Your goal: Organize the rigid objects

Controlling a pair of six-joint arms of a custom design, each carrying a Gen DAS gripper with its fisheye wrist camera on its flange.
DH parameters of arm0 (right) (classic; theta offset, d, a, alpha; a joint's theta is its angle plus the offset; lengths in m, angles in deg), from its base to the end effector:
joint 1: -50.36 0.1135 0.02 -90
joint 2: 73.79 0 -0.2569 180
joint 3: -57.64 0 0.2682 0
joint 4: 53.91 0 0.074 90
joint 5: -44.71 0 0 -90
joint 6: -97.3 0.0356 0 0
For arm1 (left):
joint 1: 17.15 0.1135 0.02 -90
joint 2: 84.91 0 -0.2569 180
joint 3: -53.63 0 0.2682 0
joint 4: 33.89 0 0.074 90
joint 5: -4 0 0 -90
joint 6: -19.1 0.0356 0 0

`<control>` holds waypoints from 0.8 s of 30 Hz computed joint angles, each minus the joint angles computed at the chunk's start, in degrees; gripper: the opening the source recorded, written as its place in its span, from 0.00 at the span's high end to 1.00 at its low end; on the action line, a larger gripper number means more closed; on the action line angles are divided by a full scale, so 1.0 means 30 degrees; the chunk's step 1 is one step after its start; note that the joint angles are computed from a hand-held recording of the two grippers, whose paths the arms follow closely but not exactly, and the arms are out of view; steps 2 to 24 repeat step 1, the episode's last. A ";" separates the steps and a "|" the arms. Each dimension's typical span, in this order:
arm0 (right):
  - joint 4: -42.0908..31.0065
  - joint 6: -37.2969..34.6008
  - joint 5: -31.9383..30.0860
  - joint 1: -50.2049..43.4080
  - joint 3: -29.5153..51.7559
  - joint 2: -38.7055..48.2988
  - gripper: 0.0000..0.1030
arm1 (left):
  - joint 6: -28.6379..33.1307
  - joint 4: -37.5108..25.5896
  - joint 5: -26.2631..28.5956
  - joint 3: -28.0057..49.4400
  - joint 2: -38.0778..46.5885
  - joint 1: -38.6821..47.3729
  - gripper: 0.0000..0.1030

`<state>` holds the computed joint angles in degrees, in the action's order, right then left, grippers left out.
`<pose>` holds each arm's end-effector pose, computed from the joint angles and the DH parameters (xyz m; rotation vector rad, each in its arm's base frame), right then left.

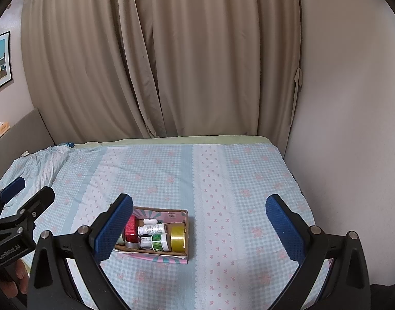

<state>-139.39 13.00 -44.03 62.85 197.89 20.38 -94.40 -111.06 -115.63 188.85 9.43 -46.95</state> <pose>0.3023 0.0662 0.4933 -0.1222 2.2590 0.1445 0.2923 -0.1471 0.4831 -0.1648 2.1048 0.0194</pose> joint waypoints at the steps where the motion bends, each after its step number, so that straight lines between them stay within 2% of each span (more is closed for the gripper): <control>1: -0.0002 -0.0004 -0.0012 -0.0012 0.0003 0.0002 0.01 | -0.0015 -0.0051 -0.0105 0.0087 0.0052 -0.0023 0.00; 24: -0.0002 -0.0004 -0.0012 -0.0012 0.0003 0.0002 0.01 | -0.0015 -0.0051 -0.0105 0.0087 0.0052 -0.0023 0.00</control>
